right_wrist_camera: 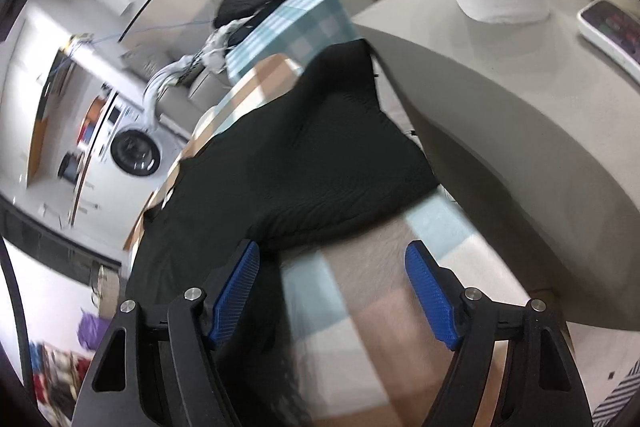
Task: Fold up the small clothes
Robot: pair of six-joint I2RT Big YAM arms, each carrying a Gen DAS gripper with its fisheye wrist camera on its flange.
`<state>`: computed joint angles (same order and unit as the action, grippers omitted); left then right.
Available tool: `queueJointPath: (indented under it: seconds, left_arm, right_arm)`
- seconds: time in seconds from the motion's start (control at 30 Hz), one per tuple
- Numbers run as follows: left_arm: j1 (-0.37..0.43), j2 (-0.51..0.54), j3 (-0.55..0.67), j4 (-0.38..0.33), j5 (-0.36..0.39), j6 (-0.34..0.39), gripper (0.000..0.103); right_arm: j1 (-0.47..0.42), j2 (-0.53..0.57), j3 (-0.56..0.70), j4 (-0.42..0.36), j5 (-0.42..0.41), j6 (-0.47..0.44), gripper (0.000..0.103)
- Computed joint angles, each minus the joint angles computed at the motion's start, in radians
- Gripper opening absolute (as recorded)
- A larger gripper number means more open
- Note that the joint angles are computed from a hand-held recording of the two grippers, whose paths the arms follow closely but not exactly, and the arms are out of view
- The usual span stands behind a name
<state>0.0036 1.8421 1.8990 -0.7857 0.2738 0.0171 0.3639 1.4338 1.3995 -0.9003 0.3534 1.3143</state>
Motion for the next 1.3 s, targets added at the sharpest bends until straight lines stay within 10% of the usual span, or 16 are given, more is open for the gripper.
queueJointPath:
  seconds: [0.27, 0.43, 0.67, 0.83, 1.0, 1.1, 1.3]
  left_arm:
    - [-0.01, 0.043, 0.057, -0.018, -0.019, -0.006, 0.06]
    - [-0.012, 0.049, 0.059, -0.009, -0.019, -0.001, 0.06]
    - [-0.015, 0.052, 0.059, -0.003, -0.016, -0.006, 0.061]
    - [-0.011, 0.037, 0.038, 0.022, -0.006, 0.01, 0.06]
    - [-0.009, 0.027, 0.03, 0.031, 0.001, 0.008, 0.061]
    - [-0.005, 0.02, 0.02, 0.038, 0.01, 0.0, 0.061]
    - [0.0, 0.013, 0.011, 0.035, 0.007, -0.002, 0.06]
  right_arm:
    - [-0.077, 0.036, 0.014, -0.012, -0.018, 0.022, 0.062]
    - [-0.097, 0.062, 0.043, -0.093, 0.027, 0.044, 0.016]
    - [-0.092, 0.054, 0.056, -0.107, 0.086, 0.008, 0.01]
    - [-0.064, -0.027, -0.026, 0.223, 0.174, -0.163, 0.01]
    - [-0.05, 0.037, 0.083, 0.359, 0.126, -0.407, 0.01]
    - [-0.032, 0.148, 0.242, 0.322, -0.01, -0.563, 0.009]
    - [0.02, 0.356, 0.519, 0.012, -0.247, -0.746, 0.008]
